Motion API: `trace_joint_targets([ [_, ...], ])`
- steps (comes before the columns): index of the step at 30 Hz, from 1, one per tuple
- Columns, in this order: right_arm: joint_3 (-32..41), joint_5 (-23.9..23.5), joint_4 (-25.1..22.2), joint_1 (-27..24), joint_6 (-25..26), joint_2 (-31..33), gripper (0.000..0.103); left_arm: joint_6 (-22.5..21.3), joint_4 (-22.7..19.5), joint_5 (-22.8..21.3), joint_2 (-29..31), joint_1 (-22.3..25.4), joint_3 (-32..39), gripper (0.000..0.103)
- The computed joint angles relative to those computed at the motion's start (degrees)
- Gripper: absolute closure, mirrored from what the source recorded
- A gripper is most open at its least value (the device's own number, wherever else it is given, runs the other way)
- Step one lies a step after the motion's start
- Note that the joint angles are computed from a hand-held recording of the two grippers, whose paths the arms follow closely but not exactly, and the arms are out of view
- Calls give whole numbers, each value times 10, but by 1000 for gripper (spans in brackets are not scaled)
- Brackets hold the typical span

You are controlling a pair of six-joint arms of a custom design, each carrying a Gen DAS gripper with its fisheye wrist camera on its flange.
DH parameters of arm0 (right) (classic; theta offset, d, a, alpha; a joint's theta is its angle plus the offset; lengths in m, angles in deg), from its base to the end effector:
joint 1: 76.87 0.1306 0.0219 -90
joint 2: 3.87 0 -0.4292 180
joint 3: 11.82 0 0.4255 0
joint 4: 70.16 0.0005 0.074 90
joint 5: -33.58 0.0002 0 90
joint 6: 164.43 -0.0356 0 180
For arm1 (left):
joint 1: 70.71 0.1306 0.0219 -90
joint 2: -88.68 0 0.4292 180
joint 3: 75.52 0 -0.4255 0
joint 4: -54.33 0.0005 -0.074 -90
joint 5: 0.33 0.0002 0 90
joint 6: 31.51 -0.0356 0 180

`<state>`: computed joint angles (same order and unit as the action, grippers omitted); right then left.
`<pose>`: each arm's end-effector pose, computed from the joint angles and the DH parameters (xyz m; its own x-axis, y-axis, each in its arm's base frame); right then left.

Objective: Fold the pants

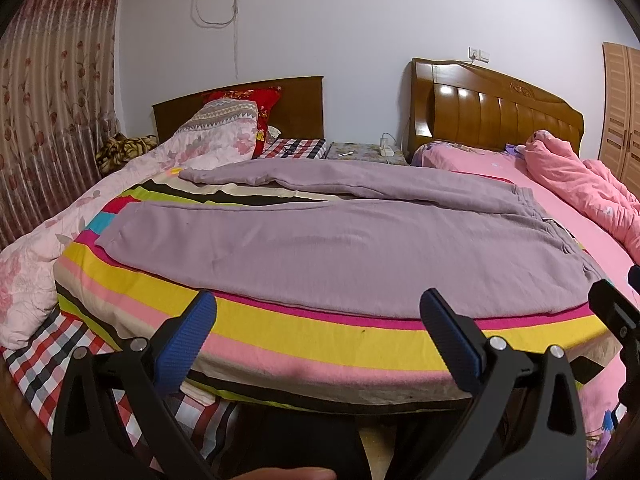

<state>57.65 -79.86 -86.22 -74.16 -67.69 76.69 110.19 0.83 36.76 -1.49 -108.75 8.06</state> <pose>0.4627 0.0356 0.4233 -0.4061 -0.1270 -0.9050 -0.4477 0.8910 0.0758 0.4043 -0.2809 0.4309 -0.4649 -0.2372 -0.8530 -0.4997 0.8656 0.0317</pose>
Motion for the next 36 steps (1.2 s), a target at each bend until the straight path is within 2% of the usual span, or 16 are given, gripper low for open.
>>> trace_joint_targets([
  [16,18,16,-27,-9,4,14,4,-7,-13,12,8,2,9,1],
  [36,20,25,-33,-10,5,22,4,-7,-16,19,11,1,8,1],
])
